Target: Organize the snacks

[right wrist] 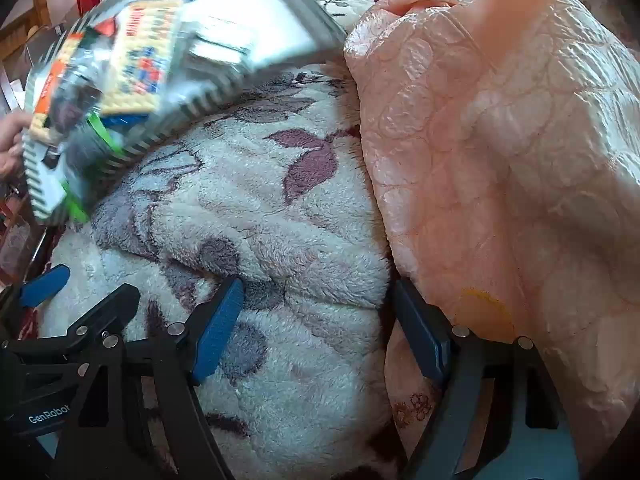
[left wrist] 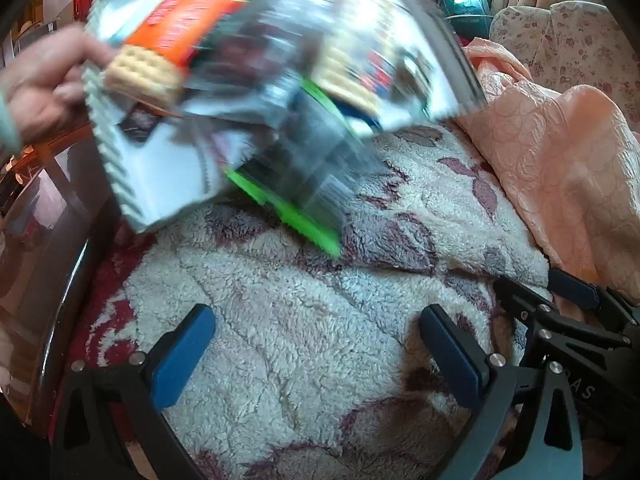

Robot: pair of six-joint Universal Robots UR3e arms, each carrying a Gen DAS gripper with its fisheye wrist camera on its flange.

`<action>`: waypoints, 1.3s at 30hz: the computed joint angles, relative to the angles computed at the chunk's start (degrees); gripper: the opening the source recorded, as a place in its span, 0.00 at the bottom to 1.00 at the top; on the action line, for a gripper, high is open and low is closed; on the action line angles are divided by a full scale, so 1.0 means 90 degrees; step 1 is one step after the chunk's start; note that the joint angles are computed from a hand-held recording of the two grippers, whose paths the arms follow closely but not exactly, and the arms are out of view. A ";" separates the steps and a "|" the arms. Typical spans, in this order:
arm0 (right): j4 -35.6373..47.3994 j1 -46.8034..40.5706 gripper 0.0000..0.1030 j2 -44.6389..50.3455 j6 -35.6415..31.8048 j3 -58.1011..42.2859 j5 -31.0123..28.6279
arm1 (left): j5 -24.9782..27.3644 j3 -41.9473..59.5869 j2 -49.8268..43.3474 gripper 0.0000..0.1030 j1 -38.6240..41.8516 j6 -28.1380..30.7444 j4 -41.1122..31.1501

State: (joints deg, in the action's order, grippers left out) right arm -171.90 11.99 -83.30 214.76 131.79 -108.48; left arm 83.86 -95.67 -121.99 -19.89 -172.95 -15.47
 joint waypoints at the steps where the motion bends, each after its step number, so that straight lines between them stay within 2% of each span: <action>1: 0.0000 0.0000 0.76 0.0000 0.0000 0.0000 0.0000 | 0.0000 0.0005 0.0000 1.00 0.0000 0.0000 -0.0014; 39: -0.0033 -0.0001 0.76 0.0022 0.0030 0.0012 0.0036 | -0.0003 0.0156 -0.0042 1.00 -0.0002 -0.0008 -0.0122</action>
